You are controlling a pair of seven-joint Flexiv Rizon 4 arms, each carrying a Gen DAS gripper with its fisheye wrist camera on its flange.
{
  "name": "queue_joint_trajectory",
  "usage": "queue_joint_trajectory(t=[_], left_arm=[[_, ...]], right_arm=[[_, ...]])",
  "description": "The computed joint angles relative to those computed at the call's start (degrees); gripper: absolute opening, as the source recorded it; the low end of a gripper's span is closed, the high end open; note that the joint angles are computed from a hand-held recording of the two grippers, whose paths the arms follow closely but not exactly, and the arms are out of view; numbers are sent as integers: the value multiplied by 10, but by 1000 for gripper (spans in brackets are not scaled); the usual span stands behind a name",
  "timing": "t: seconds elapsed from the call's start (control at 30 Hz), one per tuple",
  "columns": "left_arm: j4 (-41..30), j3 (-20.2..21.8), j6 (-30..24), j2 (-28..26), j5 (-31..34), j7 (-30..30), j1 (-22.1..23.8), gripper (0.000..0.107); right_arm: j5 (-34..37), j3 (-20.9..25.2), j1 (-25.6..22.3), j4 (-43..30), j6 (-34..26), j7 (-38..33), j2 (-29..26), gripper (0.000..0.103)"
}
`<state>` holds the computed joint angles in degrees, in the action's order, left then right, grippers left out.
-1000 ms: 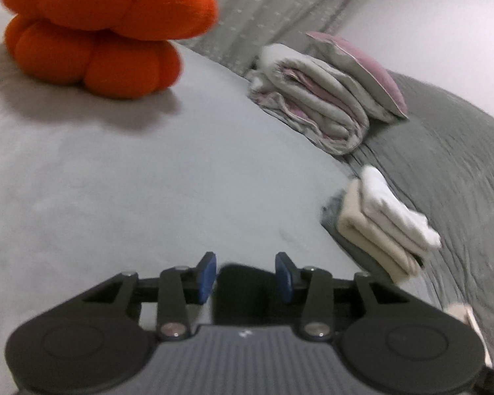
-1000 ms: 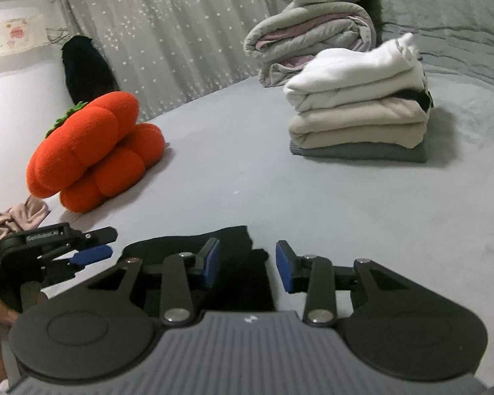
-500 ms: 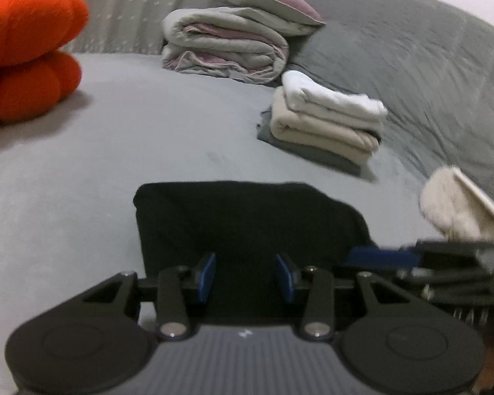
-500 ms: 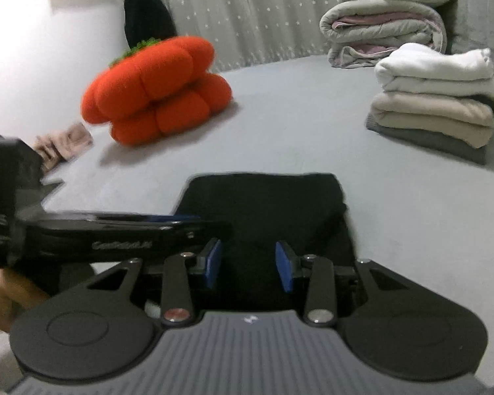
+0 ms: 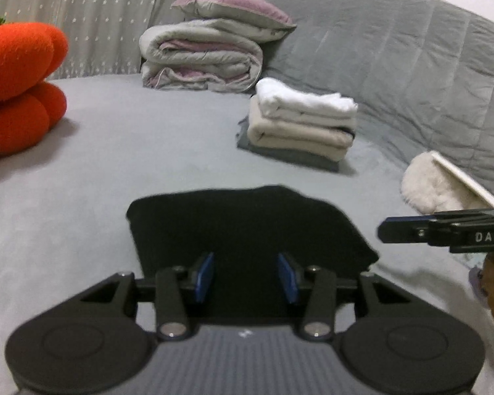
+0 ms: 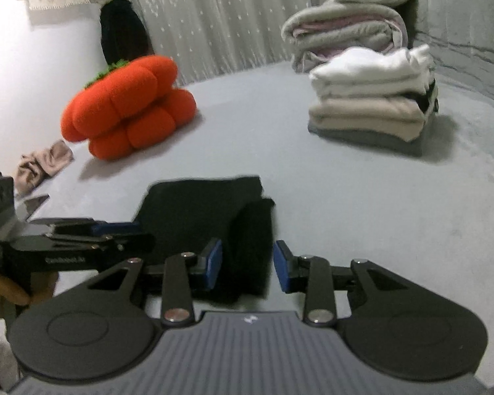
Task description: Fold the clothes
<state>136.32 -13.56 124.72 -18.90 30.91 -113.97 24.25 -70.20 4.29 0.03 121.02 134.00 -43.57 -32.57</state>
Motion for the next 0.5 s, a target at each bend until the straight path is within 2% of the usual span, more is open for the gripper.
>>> queue_joint_trajectory(t=[0.2, 0.3, 0.5], left_arm=[[-7, -15, -18, -5, 15, 24, -12, 44], [-3, -13, -28, -5, 9, 54, -23, 44], [13, -11, -28, -3, -7, 97, -25, 45]], right_arm=[[13, 11, 17, -1, 11, -7, -2, 35], [-12, 11, 22, -10, 10, 8, -7, 35], [-49, -9, 37, -26, -56, 35, -7, 33]])
